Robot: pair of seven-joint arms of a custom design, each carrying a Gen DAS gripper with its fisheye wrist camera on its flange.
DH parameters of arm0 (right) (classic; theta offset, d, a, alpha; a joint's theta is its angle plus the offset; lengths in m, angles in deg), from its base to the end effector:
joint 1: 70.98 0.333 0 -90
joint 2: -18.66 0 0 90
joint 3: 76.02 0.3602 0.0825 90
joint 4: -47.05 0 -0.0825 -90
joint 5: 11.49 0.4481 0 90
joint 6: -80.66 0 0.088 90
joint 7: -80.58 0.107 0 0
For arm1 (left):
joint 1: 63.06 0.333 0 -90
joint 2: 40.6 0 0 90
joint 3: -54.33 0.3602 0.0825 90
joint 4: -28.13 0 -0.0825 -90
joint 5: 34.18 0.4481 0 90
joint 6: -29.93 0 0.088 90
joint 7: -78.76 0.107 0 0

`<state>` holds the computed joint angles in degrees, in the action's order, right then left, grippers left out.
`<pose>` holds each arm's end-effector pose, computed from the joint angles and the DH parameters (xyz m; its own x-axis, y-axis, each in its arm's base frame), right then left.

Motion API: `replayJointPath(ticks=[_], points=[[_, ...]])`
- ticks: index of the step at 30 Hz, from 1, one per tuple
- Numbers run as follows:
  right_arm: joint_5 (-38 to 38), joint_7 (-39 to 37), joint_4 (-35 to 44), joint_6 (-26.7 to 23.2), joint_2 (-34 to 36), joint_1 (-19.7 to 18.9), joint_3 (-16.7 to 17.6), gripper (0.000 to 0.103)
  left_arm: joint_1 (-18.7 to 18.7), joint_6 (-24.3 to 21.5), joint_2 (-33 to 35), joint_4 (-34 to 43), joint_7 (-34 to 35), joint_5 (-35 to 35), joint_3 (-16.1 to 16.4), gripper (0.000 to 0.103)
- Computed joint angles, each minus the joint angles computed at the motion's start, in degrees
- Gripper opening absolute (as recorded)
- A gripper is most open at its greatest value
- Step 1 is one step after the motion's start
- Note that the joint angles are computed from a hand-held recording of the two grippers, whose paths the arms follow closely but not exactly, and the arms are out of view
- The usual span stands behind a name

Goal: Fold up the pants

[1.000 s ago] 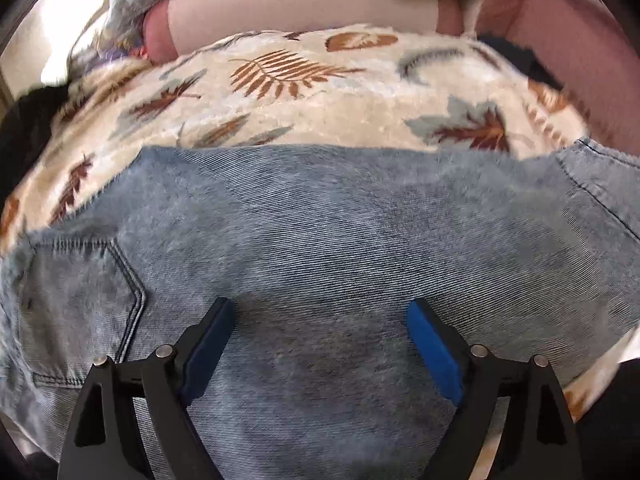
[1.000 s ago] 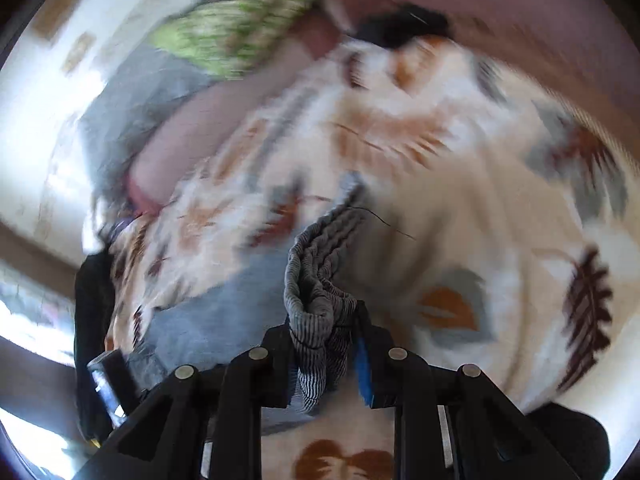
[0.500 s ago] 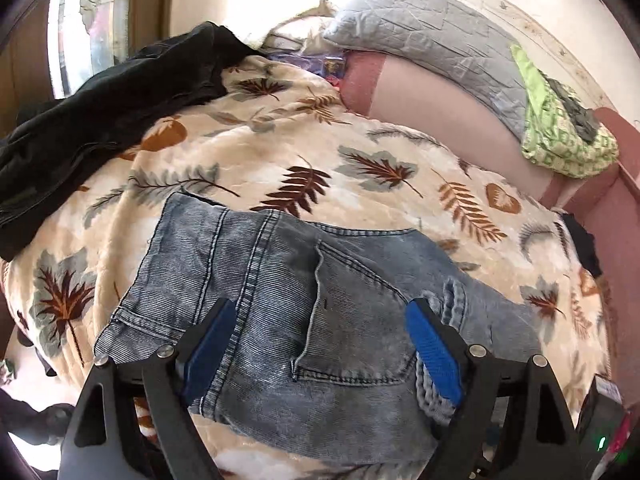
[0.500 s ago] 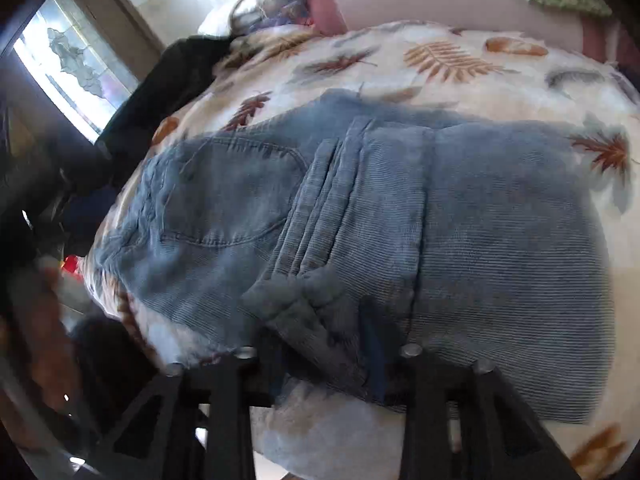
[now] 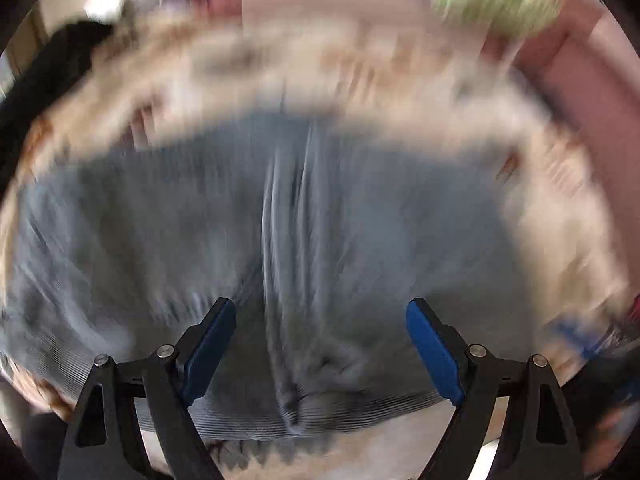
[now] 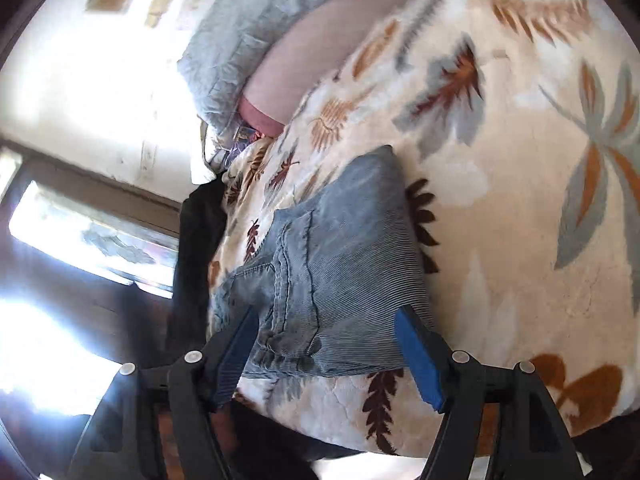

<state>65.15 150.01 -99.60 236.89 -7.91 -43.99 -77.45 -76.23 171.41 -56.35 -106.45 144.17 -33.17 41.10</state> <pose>0.4324 0.1660 0.4790 -0.0418 -0.5976 -0.8007 -0.8658 0.4216 -0.2695 0.4792 -0.2437 0.4894 -0.0637 -0.9942 0.0864 -0.9266 0.0268 -0.3750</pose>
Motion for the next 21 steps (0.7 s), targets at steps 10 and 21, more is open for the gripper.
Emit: replayJointPath(ticks=[10, 21], points=[[5.1, -7.9, 20.8, -24.7, 20.7, -4.0, -6.4, 0.074, 0.7, 6.2, -2.1, -3.8, -2.6, 6.9, -1.4, 0.090], [6.7, -7.8, 12.1, -23.6, 12.6, -11.3, -0.2, 0.063, -0.8, 5.7, -4.1, -4.2, 0.4, 2.8, 0.3, 0.089]])
